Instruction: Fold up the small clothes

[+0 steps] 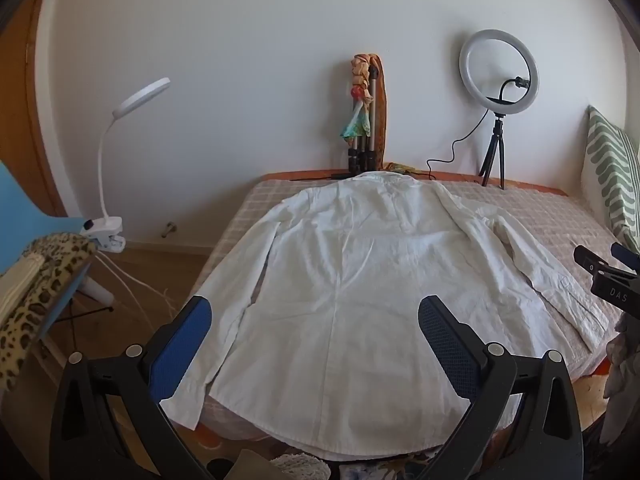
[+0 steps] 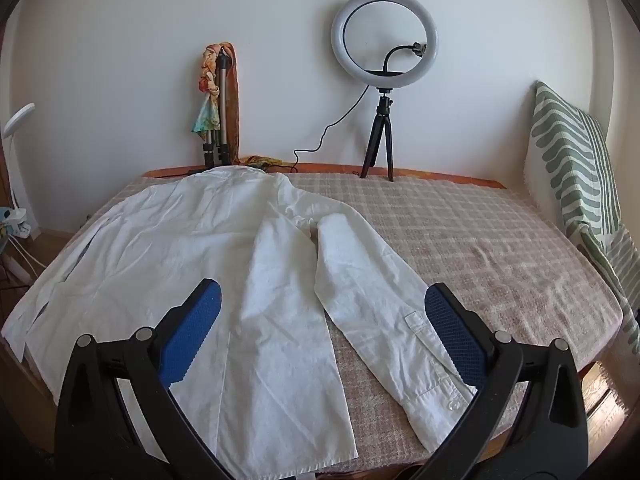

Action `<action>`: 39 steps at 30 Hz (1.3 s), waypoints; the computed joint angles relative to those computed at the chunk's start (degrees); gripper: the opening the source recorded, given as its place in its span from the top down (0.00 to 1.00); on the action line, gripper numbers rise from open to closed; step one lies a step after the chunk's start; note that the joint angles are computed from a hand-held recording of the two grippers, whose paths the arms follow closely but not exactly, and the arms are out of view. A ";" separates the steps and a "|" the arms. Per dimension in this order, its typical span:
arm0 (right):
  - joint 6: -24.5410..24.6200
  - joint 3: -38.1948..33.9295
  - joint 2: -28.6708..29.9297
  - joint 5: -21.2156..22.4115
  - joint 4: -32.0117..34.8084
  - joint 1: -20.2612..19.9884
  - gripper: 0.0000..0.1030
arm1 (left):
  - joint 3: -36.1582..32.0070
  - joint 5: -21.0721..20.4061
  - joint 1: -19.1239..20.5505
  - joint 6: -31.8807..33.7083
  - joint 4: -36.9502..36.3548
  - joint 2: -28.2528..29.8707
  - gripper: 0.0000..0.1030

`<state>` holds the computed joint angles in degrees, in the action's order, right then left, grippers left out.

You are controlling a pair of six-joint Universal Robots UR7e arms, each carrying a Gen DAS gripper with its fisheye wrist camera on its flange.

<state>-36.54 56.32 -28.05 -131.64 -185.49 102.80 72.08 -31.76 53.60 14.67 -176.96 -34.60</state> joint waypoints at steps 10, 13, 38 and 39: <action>-0.29 -0.66 0.57 0.30 -0.43 0.21 0.00 | 0.18 0.47 -0.21 -0.64 -0.89 0.03 0.00; -0.42 -0.70 0.84 0.78 -1.23 0.44 0.00 | 0.17 0.23 -0.04 -0.79 -0.64 -0.18 0.00; 0.23 1.69 -0.97 2.79 -1.26 0.36 0.00 | 0.23 0.47 0.08 0.54 -1.96 0.07 0.00; 0.17 1.63 -0.94 2.81 -1.31 0.38 0.00 | 0.21 0.48 0.09 0.51 -1.89 0.08 0.00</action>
